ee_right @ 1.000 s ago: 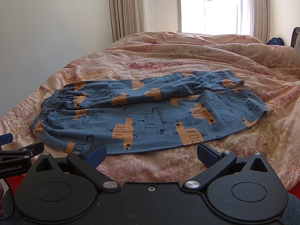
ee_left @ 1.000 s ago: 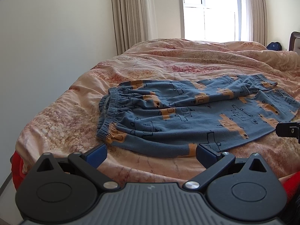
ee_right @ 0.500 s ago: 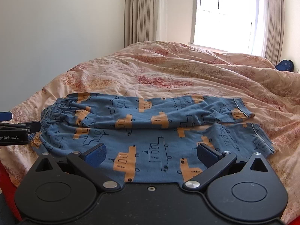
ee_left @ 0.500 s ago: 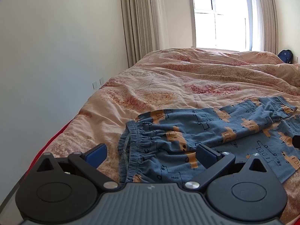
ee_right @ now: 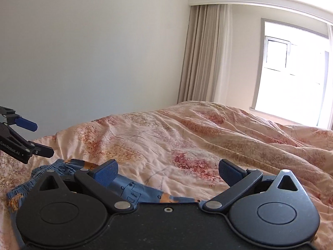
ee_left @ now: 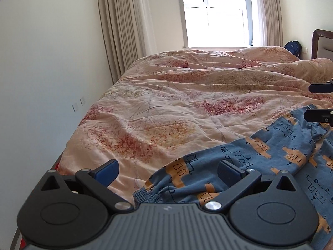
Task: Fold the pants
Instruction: 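Move both tools to the pant leg hems, then close the left gripper on one hem while the right gripper grasps the other hem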
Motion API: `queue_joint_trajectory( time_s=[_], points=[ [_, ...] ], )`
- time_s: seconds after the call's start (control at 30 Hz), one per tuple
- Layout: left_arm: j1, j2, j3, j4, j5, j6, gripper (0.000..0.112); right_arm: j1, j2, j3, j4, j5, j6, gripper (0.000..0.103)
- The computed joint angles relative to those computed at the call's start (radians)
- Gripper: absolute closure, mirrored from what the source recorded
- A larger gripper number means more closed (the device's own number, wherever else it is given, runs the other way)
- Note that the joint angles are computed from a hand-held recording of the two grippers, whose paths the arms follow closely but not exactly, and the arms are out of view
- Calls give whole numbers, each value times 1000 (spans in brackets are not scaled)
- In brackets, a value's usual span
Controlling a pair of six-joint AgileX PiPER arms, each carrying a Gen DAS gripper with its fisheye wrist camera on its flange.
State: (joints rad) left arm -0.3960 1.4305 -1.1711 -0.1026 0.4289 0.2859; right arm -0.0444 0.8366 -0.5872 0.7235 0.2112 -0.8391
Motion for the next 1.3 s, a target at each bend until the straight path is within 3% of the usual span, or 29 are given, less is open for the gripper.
queue_joint_trajectory(
  time_s=[0.07,0.1,0.2,0.37,0.5,0.67,0.73,0.77,0.83,0.9,0.93,1.0,1.03,1.17,1.3],
  points=[
    [37,83,-65,-135,17,188,9,-120,176,-124,138,163,-200,0],
    [45,125,-97,-159,16,238,9,-152,240,-152,185,193,-273,0],
    [60,234,-181,-204,30,351,9,-215,454,-296,132,332,-347,0],
    [97,394,-336,-277,159,448,9,-269,726,-477,151,506,-496,1],
    [124,460,-434,-293,255,435,11,-253,846,-586,51,522,-452,3],
    [143,559,-611,-270,457,359,35,-270,960,-716,-32,604,-398,19],
    [147,578,-639,-282,498,374,48,-274,980,-747,-65,624,-382,24],
    [144,584,-649,-278,510,376,53,-276,987,-758,-75,631,-379,27],
    [142,589,-658,-278,531,384,75,-280,998,-774,-84,646,-364,37],
    [137,588,-663,-273,546,379,94,-276,991,-764,-90,641,-363,63],
    [129,581,-655,-263,540,373,104,-271,983,-754,-92,633,-366,69],
    [110,563,-636,-220,515,337,109,-256,961,-731,-105,615,-379,93],
    [98,549,-625,-191,495,301,109,-247,950,-720,-116,597,-379,97],
    [89,490,-588,-181,407,262,110,-208,892,-682,-143,497,-370,102],
    [80,460,-571,-124,311,187,110,-156,859,-672,-145,320,-321,103]
  ],
)
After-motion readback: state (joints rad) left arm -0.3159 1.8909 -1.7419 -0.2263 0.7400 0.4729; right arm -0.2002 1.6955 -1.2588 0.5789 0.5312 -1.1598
